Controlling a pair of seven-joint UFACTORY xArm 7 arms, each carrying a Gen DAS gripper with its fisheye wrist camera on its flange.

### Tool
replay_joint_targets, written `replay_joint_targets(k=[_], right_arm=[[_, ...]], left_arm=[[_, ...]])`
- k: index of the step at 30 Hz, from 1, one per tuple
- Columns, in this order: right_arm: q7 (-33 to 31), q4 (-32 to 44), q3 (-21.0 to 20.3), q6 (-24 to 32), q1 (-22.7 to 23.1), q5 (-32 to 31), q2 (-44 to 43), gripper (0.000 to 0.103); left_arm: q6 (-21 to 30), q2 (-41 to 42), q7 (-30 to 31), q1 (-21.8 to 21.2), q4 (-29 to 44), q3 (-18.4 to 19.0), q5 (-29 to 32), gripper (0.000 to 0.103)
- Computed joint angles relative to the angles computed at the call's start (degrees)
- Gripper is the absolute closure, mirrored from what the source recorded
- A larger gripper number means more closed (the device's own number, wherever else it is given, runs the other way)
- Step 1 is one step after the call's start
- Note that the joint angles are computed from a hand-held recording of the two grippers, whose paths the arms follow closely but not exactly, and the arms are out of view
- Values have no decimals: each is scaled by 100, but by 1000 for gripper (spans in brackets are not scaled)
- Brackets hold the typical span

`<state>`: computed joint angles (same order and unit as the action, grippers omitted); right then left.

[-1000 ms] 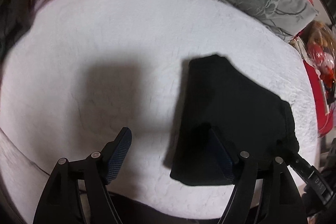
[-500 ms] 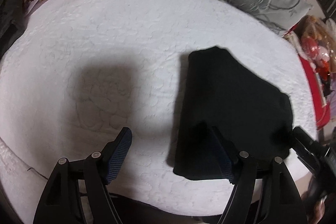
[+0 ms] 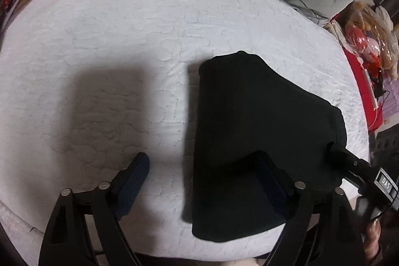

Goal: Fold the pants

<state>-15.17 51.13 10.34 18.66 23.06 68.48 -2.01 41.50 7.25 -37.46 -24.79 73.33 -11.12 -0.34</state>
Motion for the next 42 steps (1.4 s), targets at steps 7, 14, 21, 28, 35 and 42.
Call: replay_joint_targets(k=[7, 14, 21, 28, 35, 42], right_arm=[[-1139, 311, 1, 475, -132, 696, 268, 40], [-108, 393, 102, 452, -146, -531, 306, 72], [-561, 42, 107, -67, 185, -153, -277, 77], [-252, 109, 7, 14, 335, -392, -215, 77], [-28, 1411, 118, 127, 82, -728, 760, 77], [1536, 3529, -39, 362, 152, -2991, 2423, 77]], left_arm=[[-110, 302, 674, 63, 234, -25, -218, 4], [-328, 236, 880, -19, 166, -14, -224, 59], [-618, -224, 513, 16, -219, -63, -663, 74], [-572, -316, 228, 60, -226, -35, -529, 75], [-214, 96, 53, 243, 799, 175, -27, 75], [657, 1241, -215, 212, 2437, 500, 737, 72]])
